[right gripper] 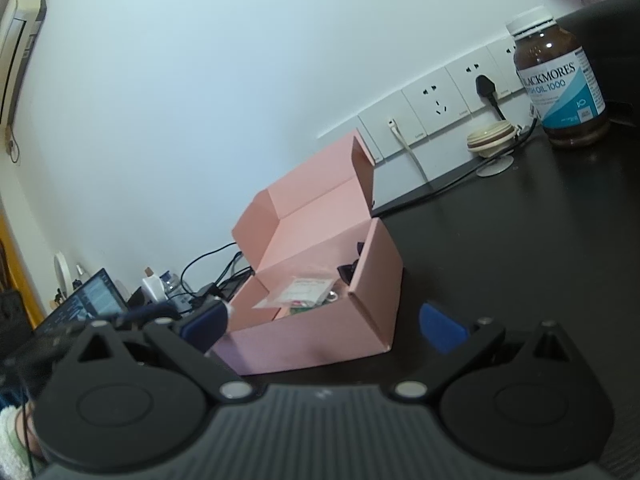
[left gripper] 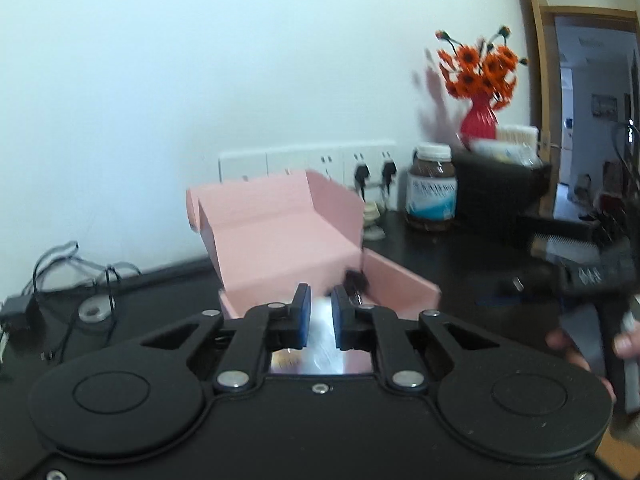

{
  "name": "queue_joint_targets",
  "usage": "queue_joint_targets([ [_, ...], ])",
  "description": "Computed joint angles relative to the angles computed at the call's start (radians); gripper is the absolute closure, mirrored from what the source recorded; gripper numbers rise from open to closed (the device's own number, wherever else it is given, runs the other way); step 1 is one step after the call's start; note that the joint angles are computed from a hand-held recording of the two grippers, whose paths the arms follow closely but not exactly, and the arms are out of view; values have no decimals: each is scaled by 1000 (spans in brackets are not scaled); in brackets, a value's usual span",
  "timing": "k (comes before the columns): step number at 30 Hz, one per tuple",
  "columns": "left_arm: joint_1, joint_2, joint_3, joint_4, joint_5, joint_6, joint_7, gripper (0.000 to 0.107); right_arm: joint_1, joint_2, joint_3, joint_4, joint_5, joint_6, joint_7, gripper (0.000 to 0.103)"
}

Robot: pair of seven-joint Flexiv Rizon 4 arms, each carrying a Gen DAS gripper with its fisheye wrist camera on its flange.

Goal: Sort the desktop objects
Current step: 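Lift the white cream tube with the left tool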

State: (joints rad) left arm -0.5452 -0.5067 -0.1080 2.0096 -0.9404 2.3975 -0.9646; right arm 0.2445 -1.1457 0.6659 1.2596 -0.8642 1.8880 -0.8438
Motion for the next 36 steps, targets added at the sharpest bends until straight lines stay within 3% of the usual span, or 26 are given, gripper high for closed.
queue_joint_targets([
  [6, -3, -4, -3, -33, -55, -63, 65, 92, -5, -2, 6, 4, 0, 2, 2, 1],
  [7, -6, 3, -2, -22, -49, -73, 73, 84, -6, -3, 8, 4, -1, 5, 1, 1],
  [8, -12, 12, 3, -3, -43, -83, 91, 65, -7, -5, 9, 4, -4, 10, 2, 1],
  [10, 11, 40, 2, 59, 65, -101, 57, 39, -10, -7, 13, 4, -17, 12, 6, 1],
  [11, 30, 56, 2, 93, 136, -111, 31, 34, -12, -8, 15, 4, -25, 11, 7, 1],
  [15, 18, 91, 35, 148, 198, -212, 60, 39, -17, -12, 27, 2, -43, -3, -3, 1],
  [17, -15, 92, 67, 137, 151, -285, 102, 70, -15, -11, 27, 2, -37, -4, -11, 1],
  [18, -15, 93, 74, 133, 152, -327, 104, 74, -13, -8, 23, 4, -29, -1, -12, 1],
  [22, -54, 66, 134, 111, 161, -368, 110, 73, -5, 1, 2, 9, -6, 12, -4, 1],
  [29, -7, 52, 151, 78, 296, -445, 27, 70, -3, 6, -7, 10, -13, 7, 14, 1],
  [36, 138, 62, 61, 73, 457, -488, -137, 68, -5, 8, -7, 12, -15, 9, 23, 1],
])
